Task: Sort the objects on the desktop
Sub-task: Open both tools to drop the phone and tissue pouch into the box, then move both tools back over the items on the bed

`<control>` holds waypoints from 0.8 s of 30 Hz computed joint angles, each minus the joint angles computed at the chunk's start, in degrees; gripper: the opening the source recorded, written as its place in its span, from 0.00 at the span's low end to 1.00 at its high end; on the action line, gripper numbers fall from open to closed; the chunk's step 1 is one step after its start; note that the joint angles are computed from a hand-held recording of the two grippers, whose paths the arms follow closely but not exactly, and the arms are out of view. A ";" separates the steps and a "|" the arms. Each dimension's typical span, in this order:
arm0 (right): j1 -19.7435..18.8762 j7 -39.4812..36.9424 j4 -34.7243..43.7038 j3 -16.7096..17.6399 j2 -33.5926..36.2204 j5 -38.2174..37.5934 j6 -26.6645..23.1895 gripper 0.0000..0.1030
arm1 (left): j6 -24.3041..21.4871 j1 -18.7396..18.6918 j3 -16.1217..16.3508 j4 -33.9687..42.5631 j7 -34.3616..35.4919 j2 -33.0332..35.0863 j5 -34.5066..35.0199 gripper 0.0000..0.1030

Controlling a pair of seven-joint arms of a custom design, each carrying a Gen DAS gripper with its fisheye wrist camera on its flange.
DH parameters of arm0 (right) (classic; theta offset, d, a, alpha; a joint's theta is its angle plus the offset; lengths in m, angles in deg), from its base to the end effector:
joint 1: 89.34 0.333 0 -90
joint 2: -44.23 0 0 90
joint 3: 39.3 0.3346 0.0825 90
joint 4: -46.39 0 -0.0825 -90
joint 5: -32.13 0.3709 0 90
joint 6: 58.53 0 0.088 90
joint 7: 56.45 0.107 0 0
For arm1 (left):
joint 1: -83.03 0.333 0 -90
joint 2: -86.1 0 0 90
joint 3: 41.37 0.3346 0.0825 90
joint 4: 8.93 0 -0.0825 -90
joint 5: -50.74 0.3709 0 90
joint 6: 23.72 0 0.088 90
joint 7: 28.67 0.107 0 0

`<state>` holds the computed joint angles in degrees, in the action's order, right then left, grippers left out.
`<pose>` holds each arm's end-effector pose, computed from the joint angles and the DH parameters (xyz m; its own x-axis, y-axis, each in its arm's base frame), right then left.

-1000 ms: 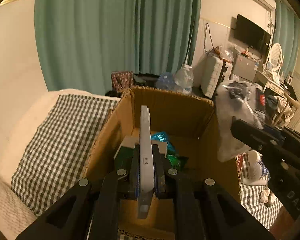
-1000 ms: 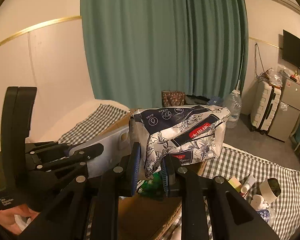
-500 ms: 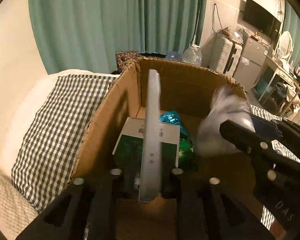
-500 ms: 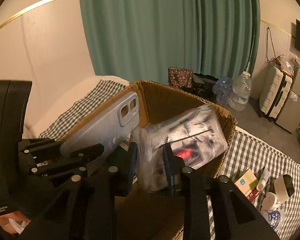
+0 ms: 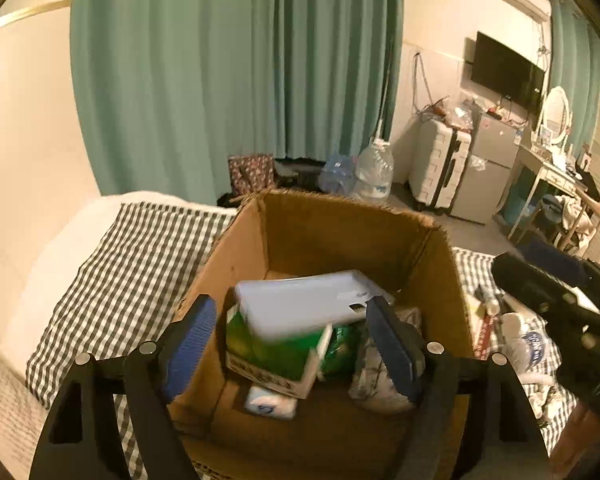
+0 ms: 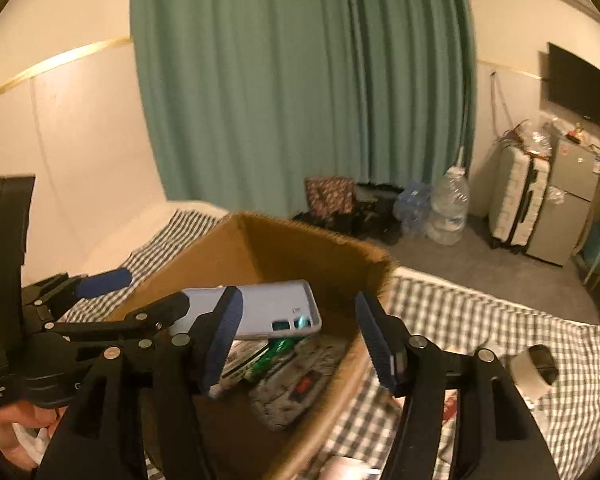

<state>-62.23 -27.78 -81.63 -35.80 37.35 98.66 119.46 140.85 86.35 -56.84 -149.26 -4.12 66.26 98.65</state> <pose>0.4806 0.1960 0.5261 0.4890 -0.8680 -0.0864 -0.4987 -0.1970 -0.8441 0.4357 -0.1467 0.5171 0.1620 -0.9864 0.0293 -0.6190 -0.1247 -0.7754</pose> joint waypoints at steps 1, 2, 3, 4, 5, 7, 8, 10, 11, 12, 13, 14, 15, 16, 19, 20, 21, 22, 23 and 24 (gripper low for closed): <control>-0.09 -0.10 -0.31 -0.13 -0.71 0.34 0.41 0.62 | 0.23 0.28 -0.43 0.27 -0.61 0.00 0.64 0.79; -0.02 -0.49 -0.58 -0.44 -1.35 0.95 0.94 0.63 | 0.60 0.59 -0.91 0.39 -1.33 -0.17 1.54 0.80; 0.06 -0.77 -0.84 -0.82 -2.04 1.43 1.49 0.64 | 0.77 0.77 -1.31 0.58 -1.90 -0.28 2.28 0.81; 0.18 -0.92 -1.20 -1.20 -2.71 1.70 1.95 0.64 | 0.95 1.01 -1.74 0.77 -2.60 -0.42 3.13 0.82; 0.31 -0.98 -1.66 -1.60 -3.48 1.87 2.64 0.65 | 1.18 1.19 -2.09 0.99 -3.28 -0.54 3.95 0.86; 0.11 0.58 -2.72 -2.07 -4.93 0.24 3.53 0.68 | 1.72 1.46 -2.61 1.34 -4.62 -0.78 5.38 0.94; 0.16 1.38 -3.35 -2.51 -5.78 -0.69 3.96 0.70 | 1.95 1.73 -3.07 1.51 -5.72 -0.91 6.24 1.00; 0.75 2.36 -4.56 -3.82 -7.60 -2.07 4.90 0.74 | 2.89 2.39 -3.76 1.88 -8.15 -1.04 8.21 1.00; 1.75 2.15 -5.15 -4.92 -8.54 -2.05 5.87 0.78 | 3.25 2.32 -3.82 2.05 -8.75 -1.08 8.69 1.00; 3.27 1.60 -5.52 -6.51 -9.22 -1.81 6.82 0.85 | 3.18 2.14 -4.01 2.31 -9.22 -1.12 8.95 1.00; 4.74 1.25 -5.95 -7.95 -9.90 -1.70 8.03 0.89 | 2.77 1.94 -4.43 2.63 -9.83 -1.16 9.25 1.00; 5.08 1.74 -6.41 -8.39 -10.49 -2.24 9.50 0.95 | 2.61 1.85 -4.72 2.87 -10.46 -1.19 9.81 1.00; 5.57 2.23 -7.07 -8.78 -11.09 -2.62 11.71 0.99 | 2.56 1.70 -4.90 2.99 -11.04 -1.20 10.35 1.00; 6.70 2.62 -7.69 -9.83 -11.70 -3.15 13.39 1.00 | 2.55 1.51 -5.09 3.26 -11.54 -1.13 10.93 1.00; 5.88 3.98 -8.90 -10.31 -13.04 -5.17 14.79 1.00 | 1.69 1.40 -6.71 4.35 -14.64 -1.25 14.16 1.00; 3.67 4.40 -9.50 -8.93 -13.69 -5.55 14.43 1.00 | 1.49 1.21 -7.07 4.78 -15.81 -1.27 15.35 1.00; 0.69 4.95 -9.89 -6.91 -14.14 -5.94 13.72 1.00 | 1.35 0.81 -7.19 5.18 -16.73 -1.20 16.19 1.00; -2.57 5.65 -10.25 -4.75 -14.57 -6.60 12.77 1.00 | 1.37 0.36 -7.16 5.49 -17.63 -1.14 16.93 1.00; -5.12 6.40 -10.79 -3.14 -15.13 -7.38 12.36 1.00 | 1.56 -0.09 -7.22 5.92 -18.76 -1.00 17.62 1.00; -5.66 6.90 -11.14 -3.07 -15.30 -8.18 12.68 1.00 | 1.43 -0.69 -7.13 6.28 -19.38 -0.80 17.86 1.00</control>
